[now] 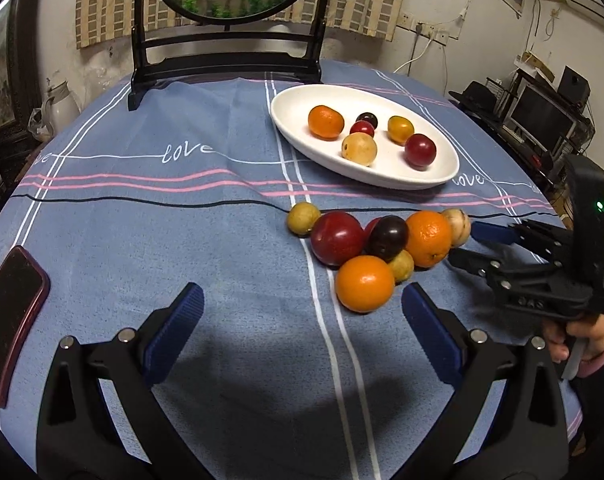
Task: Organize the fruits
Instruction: 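Grasp the speckled pear-like fruit with the right tool while the left tool grasps an orange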
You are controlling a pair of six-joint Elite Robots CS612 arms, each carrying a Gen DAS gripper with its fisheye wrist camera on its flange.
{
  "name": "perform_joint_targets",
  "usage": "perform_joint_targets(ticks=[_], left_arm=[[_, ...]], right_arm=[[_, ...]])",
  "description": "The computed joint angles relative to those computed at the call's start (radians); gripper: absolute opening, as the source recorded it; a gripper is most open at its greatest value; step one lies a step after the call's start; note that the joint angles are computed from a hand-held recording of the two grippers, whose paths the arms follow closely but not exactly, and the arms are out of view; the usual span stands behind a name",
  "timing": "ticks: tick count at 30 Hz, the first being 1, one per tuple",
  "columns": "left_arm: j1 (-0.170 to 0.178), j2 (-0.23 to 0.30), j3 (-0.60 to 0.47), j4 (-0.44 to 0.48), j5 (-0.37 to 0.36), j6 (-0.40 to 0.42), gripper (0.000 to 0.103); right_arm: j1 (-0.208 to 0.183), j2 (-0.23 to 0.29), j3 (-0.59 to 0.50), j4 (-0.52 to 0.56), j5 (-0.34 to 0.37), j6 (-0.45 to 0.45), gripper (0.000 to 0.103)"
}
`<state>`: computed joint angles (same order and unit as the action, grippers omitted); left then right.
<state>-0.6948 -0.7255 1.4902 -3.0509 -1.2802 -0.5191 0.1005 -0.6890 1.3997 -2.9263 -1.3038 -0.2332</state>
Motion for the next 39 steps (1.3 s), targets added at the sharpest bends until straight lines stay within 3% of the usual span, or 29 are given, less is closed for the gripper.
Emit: perform_joint_targets(ticks=[15, 21, 25, 30, 33, 35, 39], left_arm=[[-0.005, 0.0, -0.004, 0.008, -0.003, 0.027, 0.101], [-0.005, 0.001, -0.006, 0.018, 0.006, 0.026, 0.101], [-0.01, 0.003, -0.007, 0.022, 0.027, 0.037, 0.101], [-0.016, 0.006, -0.011, 0.027, 0.046, 0.066, 0.101], [-0.017, 0.009, -0.013, 0.018, 0.037, 0.092, 0.101], [-0.016, 0.014, -0.02, 0.017, 0.023, 0.113, 0.099], [-0.013, 0.027, -0.047, 0.048, -0.012, 0.147, 0.082]], right_arm=[[0.017, 0.035, -0.076, 0.05, -0.036, -0.053, 0.056], [0.023, 0.048, -0.102, 0.06, -0.033, -0.074, 0.047], [0.023, 0.052, -0.107, 0.048, -0.005, -0.083, 0.032], [0.015, 0.034, -0.079, 0.043, 0.013, -0.049, 0.031], [-0.003, 0.016, -0.052, 0.046, 0.075, 0.024, 0.031], [-0.006, 0.005, -0.031, 0.04, 0.077, 0.047, 0.031], [-0.009, -0.009, -0.005, 0.06, 0.084, 0.07, 0.031]])
